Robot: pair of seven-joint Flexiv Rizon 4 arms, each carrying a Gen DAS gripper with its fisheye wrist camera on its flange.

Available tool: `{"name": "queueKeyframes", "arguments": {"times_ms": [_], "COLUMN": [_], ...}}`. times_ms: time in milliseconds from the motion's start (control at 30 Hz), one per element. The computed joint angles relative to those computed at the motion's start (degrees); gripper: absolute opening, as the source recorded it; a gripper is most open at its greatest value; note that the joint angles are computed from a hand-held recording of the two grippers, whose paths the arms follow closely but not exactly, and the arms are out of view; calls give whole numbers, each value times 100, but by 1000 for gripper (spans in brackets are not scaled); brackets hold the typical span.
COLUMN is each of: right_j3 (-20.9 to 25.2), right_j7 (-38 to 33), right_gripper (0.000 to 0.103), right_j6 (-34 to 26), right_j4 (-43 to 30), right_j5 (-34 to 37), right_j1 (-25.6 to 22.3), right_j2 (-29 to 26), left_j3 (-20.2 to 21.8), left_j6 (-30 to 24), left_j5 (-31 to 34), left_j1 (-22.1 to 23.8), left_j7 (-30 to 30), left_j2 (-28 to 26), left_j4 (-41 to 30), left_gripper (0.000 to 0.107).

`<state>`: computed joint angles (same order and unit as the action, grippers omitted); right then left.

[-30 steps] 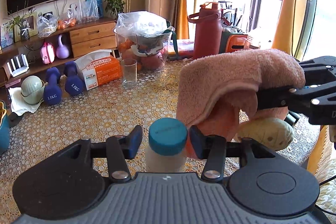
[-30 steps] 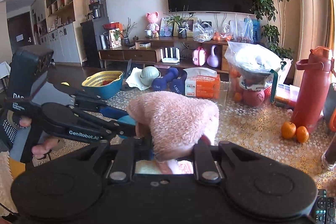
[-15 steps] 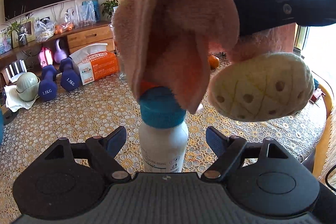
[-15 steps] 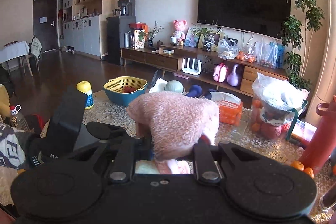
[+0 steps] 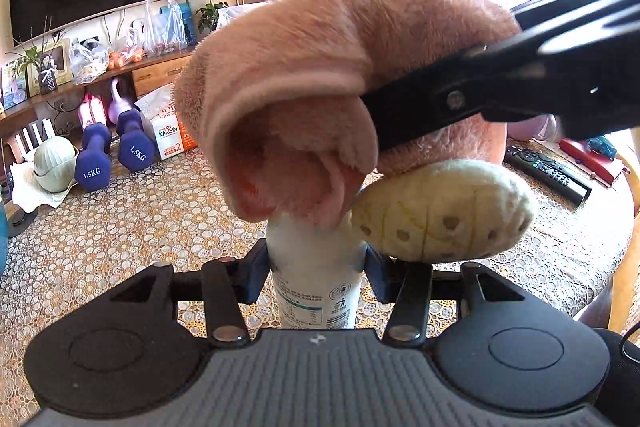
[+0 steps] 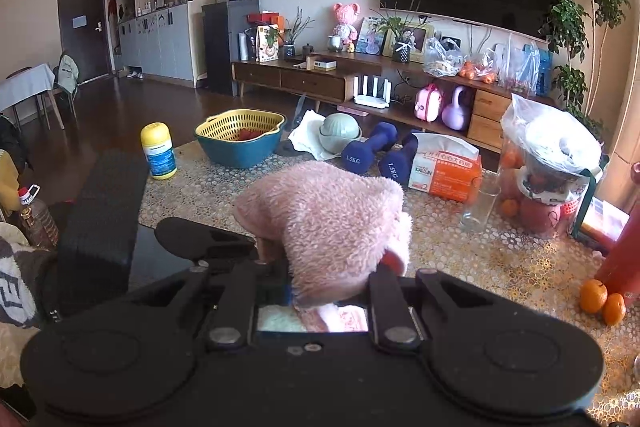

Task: Organize objects
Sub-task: 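Bring the towel over the bottle's blue cap with the right gripper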

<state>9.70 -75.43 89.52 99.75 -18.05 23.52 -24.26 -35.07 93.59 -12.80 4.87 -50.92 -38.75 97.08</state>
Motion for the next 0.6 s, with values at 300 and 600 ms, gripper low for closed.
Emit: {"name": "queueKeyframes", "arguments": {"times_ms": [300,600], "right_j3": [-1512,-3122], "right_j7": [1153,1973], "right_gripper": [15,15], "right_j6": [239,810], "right_j4": [464,1550], "right_j5": [-611,-1311], "right_j1": [848,1798], "right_j2": [150,797], "left_j3": [-73,873], "left_j6": [-88,-1006], "left_j5": [-38,-315], "left_j1": [78,-355], "left_j7": [63,232], "left_j2": [-5,649], "left_j4": [-20,-2], "left_gripper": [49,49]}}
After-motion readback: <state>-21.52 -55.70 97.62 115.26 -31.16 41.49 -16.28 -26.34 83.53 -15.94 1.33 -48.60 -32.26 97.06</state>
